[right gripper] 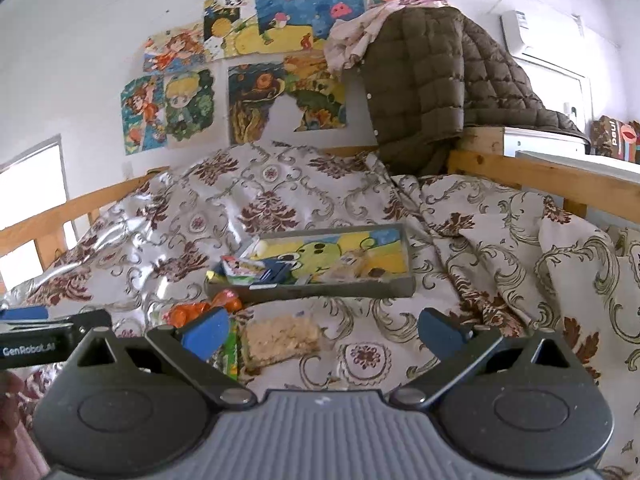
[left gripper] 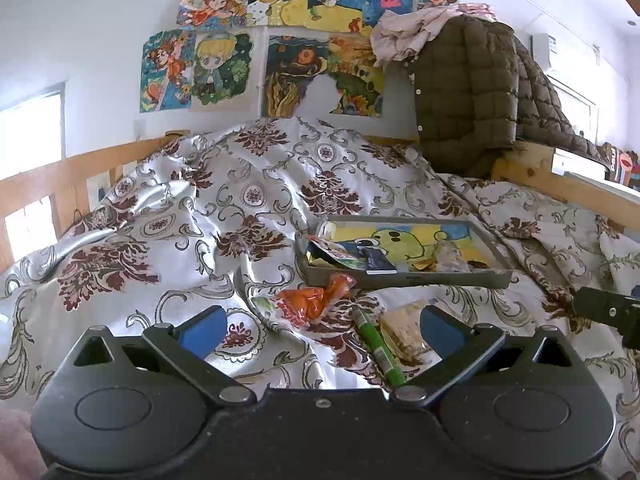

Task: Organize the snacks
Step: 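Withdraw both tools from the tray back over the snack pile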

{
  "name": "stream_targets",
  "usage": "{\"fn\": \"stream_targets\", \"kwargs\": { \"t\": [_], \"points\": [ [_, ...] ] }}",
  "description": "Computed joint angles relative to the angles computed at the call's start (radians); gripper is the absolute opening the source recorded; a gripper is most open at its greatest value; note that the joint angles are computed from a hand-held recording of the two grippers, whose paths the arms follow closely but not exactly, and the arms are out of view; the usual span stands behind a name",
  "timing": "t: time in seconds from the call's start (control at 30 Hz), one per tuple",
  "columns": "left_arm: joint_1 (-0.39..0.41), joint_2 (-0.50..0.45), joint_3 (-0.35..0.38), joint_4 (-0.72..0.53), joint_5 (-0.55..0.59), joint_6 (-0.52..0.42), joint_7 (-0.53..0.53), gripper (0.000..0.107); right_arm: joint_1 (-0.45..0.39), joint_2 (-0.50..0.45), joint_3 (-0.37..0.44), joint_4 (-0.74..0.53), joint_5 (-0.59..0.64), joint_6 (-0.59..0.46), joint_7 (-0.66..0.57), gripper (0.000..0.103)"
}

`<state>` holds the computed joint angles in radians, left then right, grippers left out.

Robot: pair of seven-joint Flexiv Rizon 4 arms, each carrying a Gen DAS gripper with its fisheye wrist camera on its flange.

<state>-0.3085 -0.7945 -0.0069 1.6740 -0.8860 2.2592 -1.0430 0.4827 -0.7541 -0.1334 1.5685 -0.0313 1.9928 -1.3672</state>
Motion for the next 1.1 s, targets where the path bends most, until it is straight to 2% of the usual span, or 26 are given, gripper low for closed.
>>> {"fn": "stream_targets", "kwargs": {
  "t": [0.23,0.73,0.9,1.1],
  "points": [
    [0.000,0.011,-0.003,0.023,0.023,0.005,-0.012,0.102,0.012,0.021,0.001,0.038,-0.003,0.008,-0.029,0.103],
    [-0.026,0.020,0.008,0.033,-0.033,-0.018,0.027,0.102,0.017,0.045,0.001,0.071,-0.016,-0.036,-0.028,0.103],
    [-0.014,0.037,0.005,0.042,-0.031,-0.078,0.028,0.102,0.024,0.044,-0.010,0.064,-0.023,-0.062,-0.019,0.103],
    [-0.082,0.021,0.068,0.001,-0.162,-0.132,0.098,0.102,0.028,0.043,-0.019,0.058,-0.044,-0.103,0.000,0.103]
  ]
}}
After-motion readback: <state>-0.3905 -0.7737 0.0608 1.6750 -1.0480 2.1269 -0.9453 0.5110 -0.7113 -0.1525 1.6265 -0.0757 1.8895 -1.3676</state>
